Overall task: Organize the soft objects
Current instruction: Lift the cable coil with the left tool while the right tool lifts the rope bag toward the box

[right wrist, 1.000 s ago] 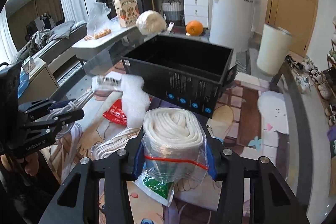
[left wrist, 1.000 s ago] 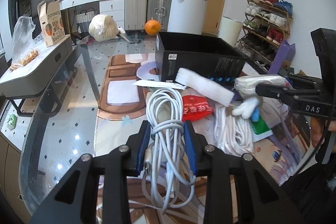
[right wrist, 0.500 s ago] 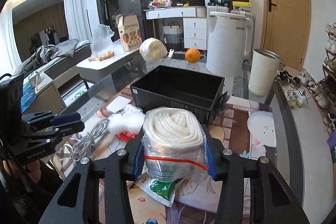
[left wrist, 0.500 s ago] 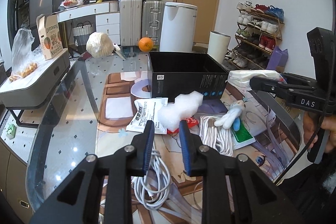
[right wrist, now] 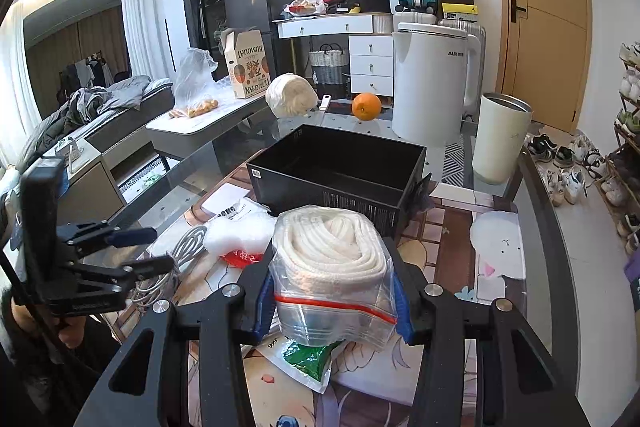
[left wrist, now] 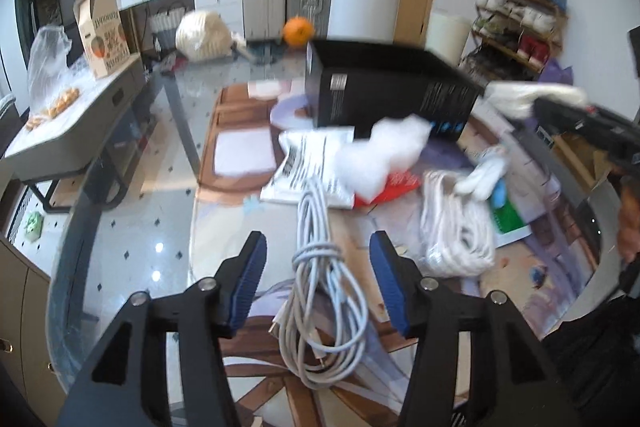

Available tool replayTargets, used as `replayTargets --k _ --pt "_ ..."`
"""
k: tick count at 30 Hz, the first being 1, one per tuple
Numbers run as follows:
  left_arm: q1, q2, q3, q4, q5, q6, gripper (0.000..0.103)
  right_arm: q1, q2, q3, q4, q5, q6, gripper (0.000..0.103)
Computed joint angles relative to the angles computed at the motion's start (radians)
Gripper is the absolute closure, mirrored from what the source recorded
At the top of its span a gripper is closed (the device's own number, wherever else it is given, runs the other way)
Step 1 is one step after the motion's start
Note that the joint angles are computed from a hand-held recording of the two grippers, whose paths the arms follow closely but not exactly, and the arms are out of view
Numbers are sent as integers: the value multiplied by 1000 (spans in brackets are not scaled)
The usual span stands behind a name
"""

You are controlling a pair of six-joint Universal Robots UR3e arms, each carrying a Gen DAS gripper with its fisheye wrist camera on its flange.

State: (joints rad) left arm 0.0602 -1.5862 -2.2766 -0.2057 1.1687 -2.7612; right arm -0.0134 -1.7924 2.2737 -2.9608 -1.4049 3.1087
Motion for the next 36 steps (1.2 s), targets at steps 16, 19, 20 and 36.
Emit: replayTargets --k 16,19,20,36 --pt "-74 -91 13 72 80 28 74 17 28 2 -24 -16 -7 56" --pt "-62 -68 -1 78 56 32 76 25 37 0 -35 -22 -6 56" --pt "-57 -59 -6 79 47 32 76 25 39 2 -40 -21 -6 56" --pt "53 102 -33 71 -155 0 76 11 36 2 -92 -4 6 56"
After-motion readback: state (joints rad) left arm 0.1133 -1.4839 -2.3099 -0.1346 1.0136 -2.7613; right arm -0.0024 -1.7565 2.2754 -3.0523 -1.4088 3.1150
